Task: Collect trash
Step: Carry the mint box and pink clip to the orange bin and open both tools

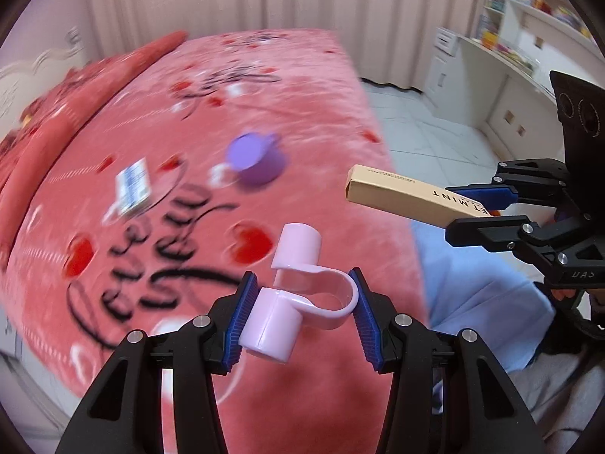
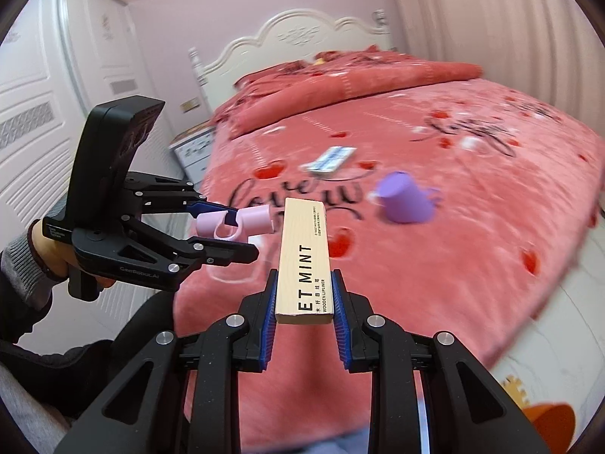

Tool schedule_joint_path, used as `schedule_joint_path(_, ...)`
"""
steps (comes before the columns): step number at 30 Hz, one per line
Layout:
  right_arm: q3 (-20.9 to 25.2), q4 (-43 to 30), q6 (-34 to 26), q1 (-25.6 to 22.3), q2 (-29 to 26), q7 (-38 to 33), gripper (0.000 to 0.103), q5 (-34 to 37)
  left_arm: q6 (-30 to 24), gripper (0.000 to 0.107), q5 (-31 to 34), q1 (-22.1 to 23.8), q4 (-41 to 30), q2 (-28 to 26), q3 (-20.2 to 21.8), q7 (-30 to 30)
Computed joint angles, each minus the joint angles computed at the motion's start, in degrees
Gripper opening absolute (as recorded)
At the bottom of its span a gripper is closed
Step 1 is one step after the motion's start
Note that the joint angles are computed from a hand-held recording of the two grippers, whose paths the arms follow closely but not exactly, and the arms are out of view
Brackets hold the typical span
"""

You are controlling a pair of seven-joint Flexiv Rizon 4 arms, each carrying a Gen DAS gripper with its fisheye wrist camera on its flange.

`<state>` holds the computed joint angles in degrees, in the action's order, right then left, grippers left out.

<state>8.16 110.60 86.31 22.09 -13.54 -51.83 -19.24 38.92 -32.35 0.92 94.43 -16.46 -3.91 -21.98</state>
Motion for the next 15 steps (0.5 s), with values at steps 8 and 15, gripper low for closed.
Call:
schedule_joint_path(8, -13.1, 18.0, 6.8, -1.3, 12.5, 28.7, 0.027, -27.4, -1.9, 0.051, 1.0, -5.8, -1.7, -1.1, -3.8, 1.9)
schedule_joint_path(15, -9.5, 27.8, 6.5, -16.2, 22.1, 41.7, 0.027, -39.7, -4.4, 0.051, 2.5, -11.3, -4.9, -3.7, -6.6, 3.2)
